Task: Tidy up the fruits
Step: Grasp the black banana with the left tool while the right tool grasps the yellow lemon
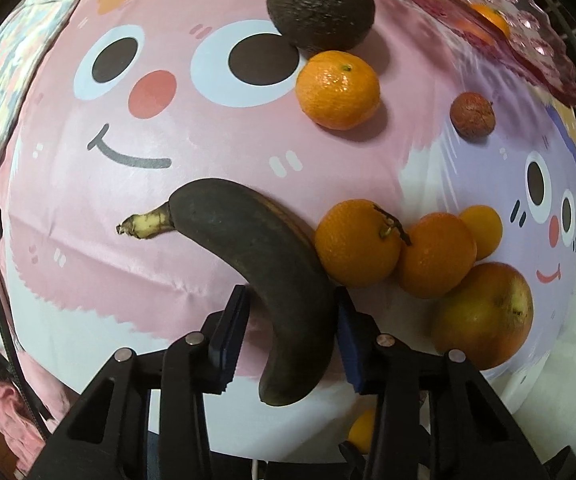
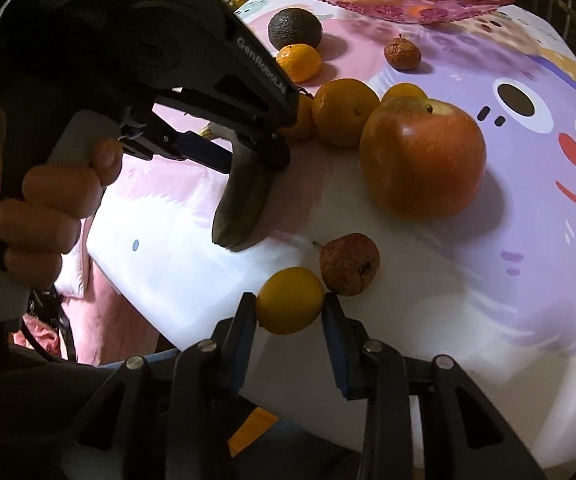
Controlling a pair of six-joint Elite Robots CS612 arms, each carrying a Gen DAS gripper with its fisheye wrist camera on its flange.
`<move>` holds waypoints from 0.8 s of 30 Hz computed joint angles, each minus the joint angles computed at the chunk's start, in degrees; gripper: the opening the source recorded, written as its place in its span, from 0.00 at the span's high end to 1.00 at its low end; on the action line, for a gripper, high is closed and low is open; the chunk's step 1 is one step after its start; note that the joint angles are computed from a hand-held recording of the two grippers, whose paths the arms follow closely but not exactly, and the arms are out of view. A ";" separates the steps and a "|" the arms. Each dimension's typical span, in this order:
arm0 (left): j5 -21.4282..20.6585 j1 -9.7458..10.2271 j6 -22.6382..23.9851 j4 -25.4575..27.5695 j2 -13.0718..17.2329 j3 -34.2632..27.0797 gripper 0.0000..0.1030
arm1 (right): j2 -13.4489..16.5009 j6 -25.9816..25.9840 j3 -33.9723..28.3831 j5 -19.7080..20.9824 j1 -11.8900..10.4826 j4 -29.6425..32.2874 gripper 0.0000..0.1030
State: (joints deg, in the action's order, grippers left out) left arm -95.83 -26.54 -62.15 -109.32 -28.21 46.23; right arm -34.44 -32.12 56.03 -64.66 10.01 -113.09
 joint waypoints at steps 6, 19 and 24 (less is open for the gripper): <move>-1.63 0.04 -1.25 -3.22 -0.82 1.97 0.72 | 0.86 -1.93 -2.65 -0.17 0.12 3.30 0.67; -3.85 1.08 4.95 -9.26 -5.77 11.52 0.74 | -1.73 10.88 2.56 -2.14 1.00 -5.34 0.67; -2.58 1.75 9.71 -12.48 -9.21 16.97 0.74 | -3.39 20.15 6.70 -3.37 1.92 -12.83 0.67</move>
State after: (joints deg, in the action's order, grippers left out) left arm -98.40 -24.79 -52.44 -121.80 -37.42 63.20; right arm -37.82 -11.97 62.73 -68.03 11.93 -125.92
